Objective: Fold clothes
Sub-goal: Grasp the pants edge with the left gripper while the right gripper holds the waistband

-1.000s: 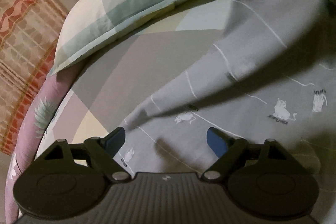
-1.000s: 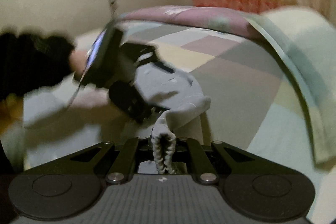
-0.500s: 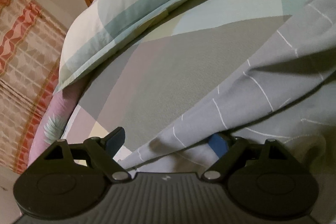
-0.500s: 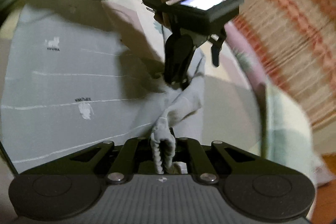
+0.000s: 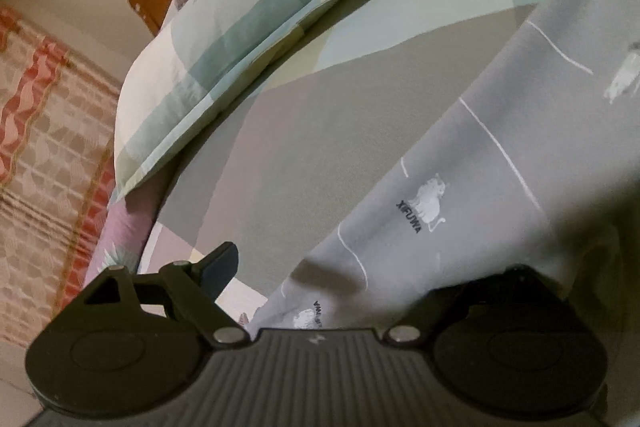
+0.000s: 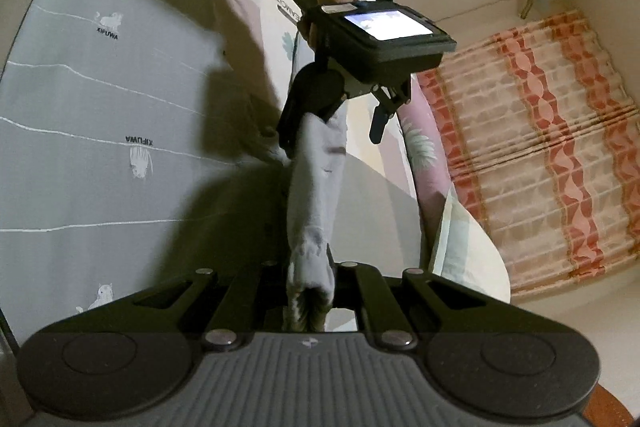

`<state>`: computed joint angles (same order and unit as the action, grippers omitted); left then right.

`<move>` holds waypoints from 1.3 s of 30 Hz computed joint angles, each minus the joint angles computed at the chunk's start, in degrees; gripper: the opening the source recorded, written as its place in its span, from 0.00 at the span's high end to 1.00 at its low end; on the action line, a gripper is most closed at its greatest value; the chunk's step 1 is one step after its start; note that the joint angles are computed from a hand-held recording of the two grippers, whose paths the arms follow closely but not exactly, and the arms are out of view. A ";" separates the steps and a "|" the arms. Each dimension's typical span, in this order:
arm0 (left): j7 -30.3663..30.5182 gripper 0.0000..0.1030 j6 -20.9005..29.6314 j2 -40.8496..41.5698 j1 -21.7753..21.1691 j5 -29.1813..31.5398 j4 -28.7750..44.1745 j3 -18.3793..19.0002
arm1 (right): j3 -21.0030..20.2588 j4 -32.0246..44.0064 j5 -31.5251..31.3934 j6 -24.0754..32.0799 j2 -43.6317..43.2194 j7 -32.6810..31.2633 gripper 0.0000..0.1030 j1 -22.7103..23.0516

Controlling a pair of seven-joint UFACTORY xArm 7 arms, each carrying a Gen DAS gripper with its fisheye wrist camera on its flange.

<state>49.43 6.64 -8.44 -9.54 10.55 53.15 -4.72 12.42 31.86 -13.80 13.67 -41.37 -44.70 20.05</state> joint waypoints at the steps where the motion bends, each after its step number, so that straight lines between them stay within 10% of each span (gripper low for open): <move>1: 0.98 0.16 -0.51 -0.24 -0.16 0.20 -0.39 0.21 | -0.33 0.46 0.72 0.65 0.36 0.43 0.91 0.26; 8: 10.20 0.30 -7.71 -1.77 -1.53 1.15 -5.00 2.59 | -2.72 3.12 5.56 4.08 2.57 3.68 0.91 1.26; 14: 12.16 0.54 -15.27 1.14 5.82 6.28 -6.42 -2.01 | -5.66 4.99 10.40 8.44 3.59 4.29 0.91 3.49; 21: 21.06 0.90 -14.14 2.23 -8.17 2.61 -6.16 10.62 | -9.80 8.93 20.50 15.12 5.99 6.68 0.91 5.50; 26: 26.75 0.90 -12.26 0.17 -15.54 -4.40 -6.90 16.73 | -11.57 10.91 25.88 16.83 7.67 8.06 0.91 4.70; 30: 27.47 0.81 -14.33 1.07 -11.88 -4.70 -6.67 13.53 | -11.62 11.52 27.99 17.49 8.02 8.37 0.91 4.04; 36: 23.98 0.81 -22.10 1.15 -26.25 5.07 -9.01 29.82 | -12.14 12.36 30.98 20.05 8.22 9.29 0.91 3.35; 39: 20.79 0.81 -24.93 1.51 -26.44 10.50 -9.86 31.50 | -11.94 12.57 31.49 20.52 8.42 9.64 0.91 2.83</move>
<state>70.22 -18.29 -6.93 -35.99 21.04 43.28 26.78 0.48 44.43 17.69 34.20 -32.95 -35.06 22.88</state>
